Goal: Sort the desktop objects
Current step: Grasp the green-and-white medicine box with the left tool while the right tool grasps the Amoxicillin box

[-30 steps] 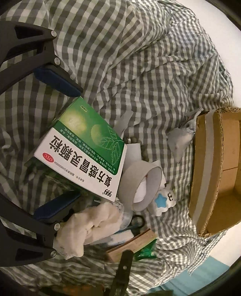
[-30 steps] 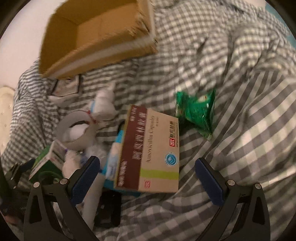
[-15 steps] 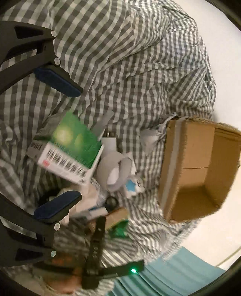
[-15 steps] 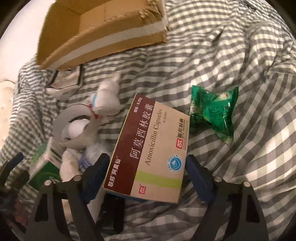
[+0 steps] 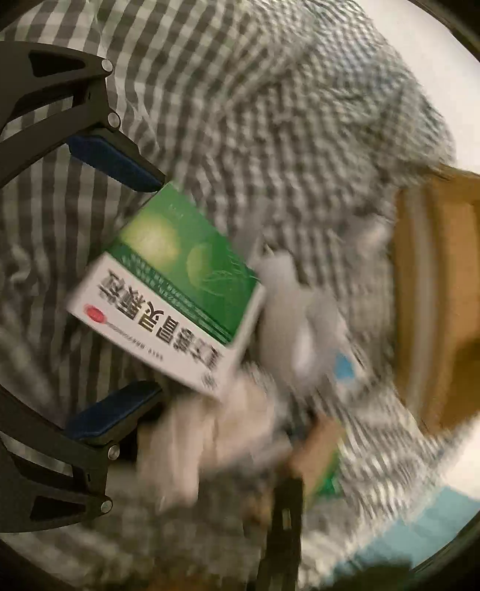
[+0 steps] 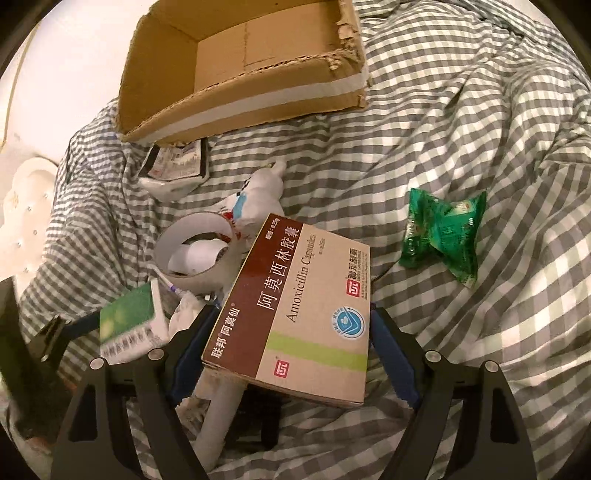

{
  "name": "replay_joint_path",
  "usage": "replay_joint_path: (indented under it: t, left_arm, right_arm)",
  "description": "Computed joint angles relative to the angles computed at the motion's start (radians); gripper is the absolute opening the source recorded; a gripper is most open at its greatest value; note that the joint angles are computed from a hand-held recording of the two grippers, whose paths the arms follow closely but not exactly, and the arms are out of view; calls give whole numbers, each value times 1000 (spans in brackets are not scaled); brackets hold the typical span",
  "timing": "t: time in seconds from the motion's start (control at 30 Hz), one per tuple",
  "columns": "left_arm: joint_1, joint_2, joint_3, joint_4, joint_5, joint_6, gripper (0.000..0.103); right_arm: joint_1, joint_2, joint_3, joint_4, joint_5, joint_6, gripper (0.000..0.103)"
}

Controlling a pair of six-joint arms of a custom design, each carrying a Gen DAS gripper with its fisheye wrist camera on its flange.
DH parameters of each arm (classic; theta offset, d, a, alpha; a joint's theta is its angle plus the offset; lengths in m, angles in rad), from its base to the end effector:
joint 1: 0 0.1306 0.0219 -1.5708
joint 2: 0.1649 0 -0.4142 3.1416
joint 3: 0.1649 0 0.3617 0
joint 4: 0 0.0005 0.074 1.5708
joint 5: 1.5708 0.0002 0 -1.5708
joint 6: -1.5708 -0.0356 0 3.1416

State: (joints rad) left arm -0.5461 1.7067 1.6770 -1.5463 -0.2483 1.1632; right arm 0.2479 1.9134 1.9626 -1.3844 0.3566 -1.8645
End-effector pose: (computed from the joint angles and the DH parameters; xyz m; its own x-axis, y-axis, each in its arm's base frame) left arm 0.4362 -0.2554 0.4070 -0.8019 -0.5540 -0.2235 -0.5845 0.8049 0.1022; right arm 0.5939 0.1370 0.4059 0.1284 0.9577 -0.2573 0.9460 -0.0404 0.3217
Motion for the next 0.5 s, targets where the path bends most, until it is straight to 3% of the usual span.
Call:
replay_joint_path:
  t: [0.1,0.3,0.4,0.5]
  left_arm:
    - [17,5,-28,17,54,2,103]
    - [13,-3,-31,44,2,7,103]
    - [-8,-12,-11,49,-29,15,96]
    - [-24,-54,-41,165,22,-25,95]
  right_arm:
    - [0,14,24,-21,0,-14,82]
    - [1,28,45,-43,0,-40,82]
    - [9,39,76,-74,26,-70,82]
    - [20,49,113,-114,55,-83,81]
